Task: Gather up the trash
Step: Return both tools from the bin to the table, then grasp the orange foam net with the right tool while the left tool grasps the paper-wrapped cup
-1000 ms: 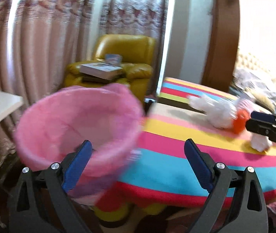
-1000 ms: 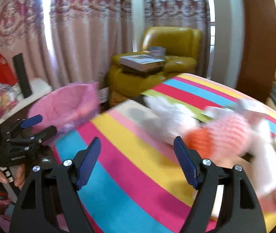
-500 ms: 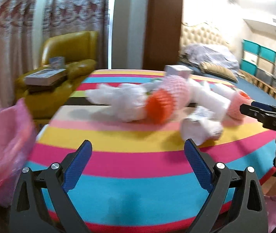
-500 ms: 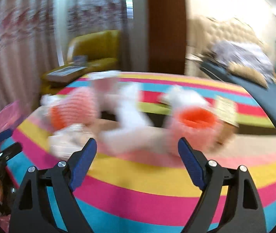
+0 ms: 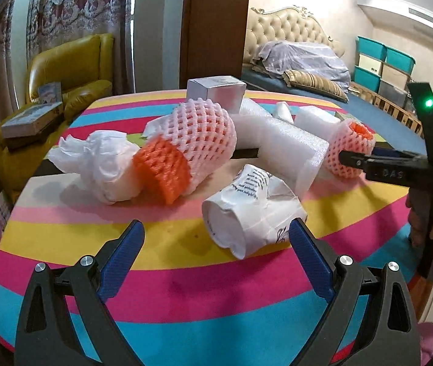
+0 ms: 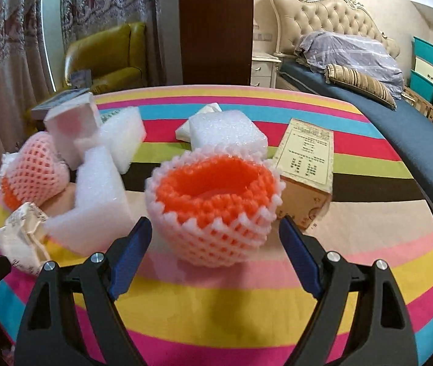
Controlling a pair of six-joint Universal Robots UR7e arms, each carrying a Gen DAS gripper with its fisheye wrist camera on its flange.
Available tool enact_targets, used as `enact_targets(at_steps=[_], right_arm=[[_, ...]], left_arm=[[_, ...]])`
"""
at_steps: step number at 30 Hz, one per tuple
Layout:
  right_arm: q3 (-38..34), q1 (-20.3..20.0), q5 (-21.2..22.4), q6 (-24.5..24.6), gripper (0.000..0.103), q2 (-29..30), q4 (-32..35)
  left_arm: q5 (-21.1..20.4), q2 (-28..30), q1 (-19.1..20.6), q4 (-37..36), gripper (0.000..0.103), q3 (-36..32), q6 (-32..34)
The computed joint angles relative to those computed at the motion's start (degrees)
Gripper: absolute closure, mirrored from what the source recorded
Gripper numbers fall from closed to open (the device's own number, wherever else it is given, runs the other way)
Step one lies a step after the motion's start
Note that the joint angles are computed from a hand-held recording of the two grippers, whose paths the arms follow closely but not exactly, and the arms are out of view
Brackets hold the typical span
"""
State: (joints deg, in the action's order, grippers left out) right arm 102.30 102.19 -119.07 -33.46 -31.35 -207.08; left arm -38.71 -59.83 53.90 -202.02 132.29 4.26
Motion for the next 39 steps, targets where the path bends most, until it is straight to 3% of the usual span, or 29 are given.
enact_targets(at_steps=[3, 6, 7, 10, 19, 21, 27, 39], right_arm=[[-0.6, -0.3, 0.6, 1.7, 0.021, -0.2, 1.1], [0.0, -0.9, 2.4, 2.2, 0.039, -0.8, 1.2], [0.2, -1.0, 2.8, 2.1, 0.052, -0.9, 0.9], [1.1, -1.2, 4.1, 1.5, 0.065, -1.0, -1.3], [3.9, -1.6, 6.9, 1.3, 0.067, -1.7, -6.5], [3.8, -1.6, 7.1, 1.4, 0.067, -1.7, -6.3], [4.2, -1.7, 7.4, 1.0, 0.066, -1.7, -6.7], [5.5, -1.3, 8.2, -0.9, 0.067, -1.5, -10.8]], left_arm=[[0.0, 0.4, 0.3, 1.4, 0.014, -1.3, -1.2], [-0.3, 1.1, 0.4, 2.7, 0.014, -2.3, -2.3], [-0.5, 1.4, 0.2, 3.0, 0.014, -2.5, -2.3], [0.9, 3.4, -0.6, 2.0, 0.014, -3.5, -0.8], [3.9, 6.0, -0.1, 7.1, 0.015, -8.3, -4.0], [3.8, 6.8, 0.3, 7.4, 0.025, -9.0, -3.1], [6.5, 9.6, -1.1, 0.3, 0.027, -8.5, 2.4], [8.0, 12.8, -3.1, -12.3, 0.029, -7.2, 11.1]])
